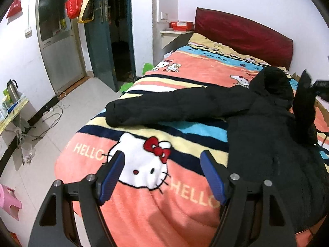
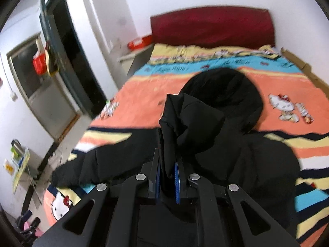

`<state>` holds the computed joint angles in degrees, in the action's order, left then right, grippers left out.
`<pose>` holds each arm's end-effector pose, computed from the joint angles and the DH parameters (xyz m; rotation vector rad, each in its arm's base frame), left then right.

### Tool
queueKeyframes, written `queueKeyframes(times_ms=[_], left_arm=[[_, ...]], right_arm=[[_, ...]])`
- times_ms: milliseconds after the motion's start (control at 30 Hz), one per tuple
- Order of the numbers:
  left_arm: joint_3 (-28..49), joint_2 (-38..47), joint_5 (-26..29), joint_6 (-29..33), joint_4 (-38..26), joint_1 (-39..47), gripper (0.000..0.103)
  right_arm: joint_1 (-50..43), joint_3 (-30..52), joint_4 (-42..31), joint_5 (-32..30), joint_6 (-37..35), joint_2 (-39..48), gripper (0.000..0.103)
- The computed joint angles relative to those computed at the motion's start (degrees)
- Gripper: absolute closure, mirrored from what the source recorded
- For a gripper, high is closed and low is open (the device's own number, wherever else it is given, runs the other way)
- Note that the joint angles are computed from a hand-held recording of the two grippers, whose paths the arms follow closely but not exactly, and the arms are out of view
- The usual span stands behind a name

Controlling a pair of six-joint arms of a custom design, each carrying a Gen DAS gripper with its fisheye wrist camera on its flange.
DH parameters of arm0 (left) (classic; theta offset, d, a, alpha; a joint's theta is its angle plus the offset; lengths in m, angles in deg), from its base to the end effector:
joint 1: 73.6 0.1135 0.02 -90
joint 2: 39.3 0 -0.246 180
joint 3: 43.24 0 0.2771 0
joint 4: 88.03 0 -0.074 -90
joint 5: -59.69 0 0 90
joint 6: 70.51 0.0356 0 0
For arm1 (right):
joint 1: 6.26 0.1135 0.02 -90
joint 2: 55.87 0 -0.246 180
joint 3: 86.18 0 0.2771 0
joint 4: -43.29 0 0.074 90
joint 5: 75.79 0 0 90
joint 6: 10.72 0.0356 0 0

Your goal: Fold large clothes

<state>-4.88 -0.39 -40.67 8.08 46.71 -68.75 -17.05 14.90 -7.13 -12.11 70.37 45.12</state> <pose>0.1805 0.0217 0.1872 -0.4193 2.3217 0.1586 0.4073 -0.0616 0.2739 -0.1602 2.3618 0.3978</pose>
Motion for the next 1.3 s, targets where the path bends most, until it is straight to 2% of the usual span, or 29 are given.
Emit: queueKeyframes(times_ms=[333,433,600,667,733,833,967,1067,1200,1300], left_arm=[[-1.26,4.05,3.87,4.26,1.82,8.02,0.029],[-0.82,2.2,4.37,5.51,-0.07,9.51,0.029],[-0.12,-5.06,5.25,7.13,-5.76,11.92,0.029],[0.17,-8.82,5.85,7.75,-8.57,12.97,0.029],[0.39,-12.74,6.47,7.38,-11.59,13.5,0.029],[1.0,-17.27,6.25,5.09,-16.31,11.83,0.029],[2.73,-19.58,0.12,-2.6,-21.84,0.42,0.029],[5.17,-15.4,-7.63,-14.55,-23.84,-15.51,0.029],[11.44,-1.97,-17.98,-29.48,-22.86,-35.38,0.029],[18.52,10.89,-21.36,-33.18,-20.03,-42.72,0.029]], right_arm=[[12.24,-8.26,5.74,10.28,0.71,8.08,0.091],[13.38,-9.49,6.24,11.88,0.78,9.34,0.089],[13.6,-11.65,5.67,10.42,0.91,7.78,0.084],[14.47,-13.51,5.85,9.67,0.77,5.4,0.06],[15.24,-15.89,6.45,8.94,0.23,2.28,0.055],[14.35,-17.95,4.09,6.54,-2.82,-3.71,0.055],[8.59,-18.39,-0.07,1.95,-7.9,-9.76,0.055],[0.11,-16.55,-4.77,-3.2,-14.06,-12.29,0.055],[-12.83,-9.77,-11.9,-8.54,-23.85,-9.75,0.054],[-21.55,-2.26,-14.7,-9.75,-29.47,-4.26,0.054]])
